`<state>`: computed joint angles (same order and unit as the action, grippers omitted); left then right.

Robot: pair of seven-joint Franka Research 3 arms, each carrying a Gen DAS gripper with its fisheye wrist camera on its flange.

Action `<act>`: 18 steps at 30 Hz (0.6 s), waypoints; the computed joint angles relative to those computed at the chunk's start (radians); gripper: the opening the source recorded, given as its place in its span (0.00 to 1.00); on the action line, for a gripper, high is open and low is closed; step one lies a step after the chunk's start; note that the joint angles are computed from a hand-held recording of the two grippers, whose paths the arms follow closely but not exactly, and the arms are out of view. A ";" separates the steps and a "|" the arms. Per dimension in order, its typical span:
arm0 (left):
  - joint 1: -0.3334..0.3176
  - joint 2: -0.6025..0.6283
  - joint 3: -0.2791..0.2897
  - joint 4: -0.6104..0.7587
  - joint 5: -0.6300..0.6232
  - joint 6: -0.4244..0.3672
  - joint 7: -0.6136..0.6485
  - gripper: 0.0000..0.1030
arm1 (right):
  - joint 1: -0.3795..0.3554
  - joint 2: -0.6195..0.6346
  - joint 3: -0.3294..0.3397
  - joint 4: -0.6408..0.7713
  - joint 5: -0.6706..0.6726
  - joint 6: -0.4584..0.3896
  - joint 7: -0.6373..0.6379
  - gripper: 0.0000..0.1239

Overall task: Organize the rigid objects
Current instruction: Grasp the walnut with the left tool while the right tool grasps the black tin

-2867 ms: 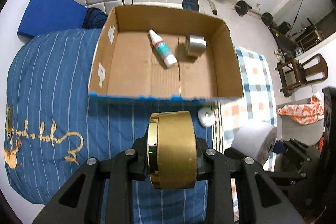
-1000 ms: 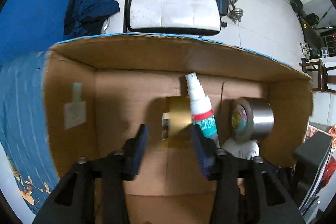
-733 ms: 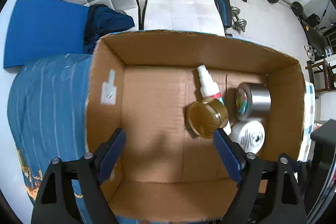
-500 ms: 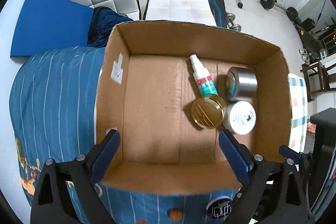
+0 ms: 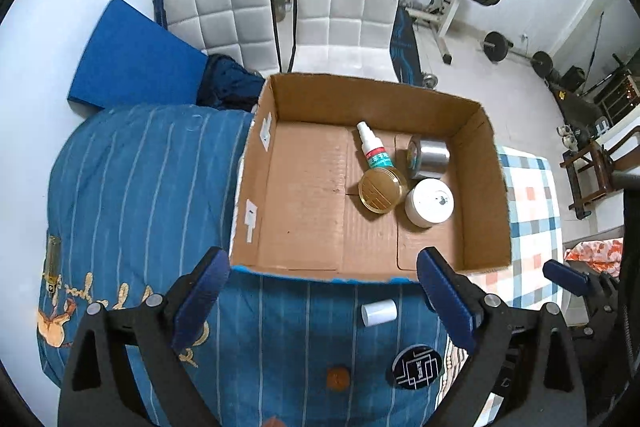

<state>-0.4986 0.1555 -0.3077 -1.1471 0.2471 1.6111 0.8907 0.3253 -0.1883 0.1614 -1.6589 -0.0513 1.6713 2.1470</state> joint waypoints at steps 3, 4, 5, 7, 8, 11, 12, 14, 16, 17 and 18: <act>-0.001 -0.049 -0.005 -0.035 0.009 0.007 -0.006 0.93 | 0.007 -0.033 0.014 0.000 -0.022 -0.008 0.010 0.83; 0.000 -0.066 -0.008 -0.046 0.008 0.011 -0.007 0.93 | 0.008 -0.046 0.017 -0.003 -0.021 -0.009 0.014 0.83; 0.002 -0.079 -0.010 -0.057 0.008 0.015 -0.009 0.93 | 0.008 -0.056 0.021 -0.005 -0.023 -0.009 0.017 0.83; 0.005 -0.105 -0.016 -0.076 0.008 0.022 -0.013 0.93 | 0.007 -0.075 0.029 -0.012 -0.030 -0.009 0.020 0.83; 0.005 -0.111 -0.019 -0.078 0.010 0.022 -0.015 0.93 | 0.006 -0.087 0.032 -0.018 -0.030 -0.006 0.024 0.83; 0.009 -0.139 -0.026 -0.095 0.010 0.029 -0.022 0.93 | 0.002 -0.120 0.038 -0.031 -0.019 -0.001 0.031 0.83; 0.009 -0.144 -0.030 -0.097 0.015 0.027 -0.025 0.93 | -0.001 -0.135 0.041 -0.038 -0.020 0.005 0.035 0.83; 0.009 -0.156 -0.036 -0.100 0.019 0.021 -0.025 0.93 | -0.008 -0.162 0.046 -0.054 -0.016 0.020 0.044 0.83; 0.009 -0.171 -0.041 -0.118 0.022 0.018 -0.031 0.94 | -0.015 -0.197 0.043 -0.086 0.004 0.044 0.053 0.83; 0.011 -0.186 -0.041 -0.141 0.017 0.023 -0.033 0.94 | -0.020 -0.226 0.040 -0.121 0.020 0.067 0.064 0.83; 0.012 -0.198 -0.043 -0.163 0.011 0.017 -0.038 0.94 | -0.024 -0.241 0.039 -0.143 0.031 0.072 0.063 0.83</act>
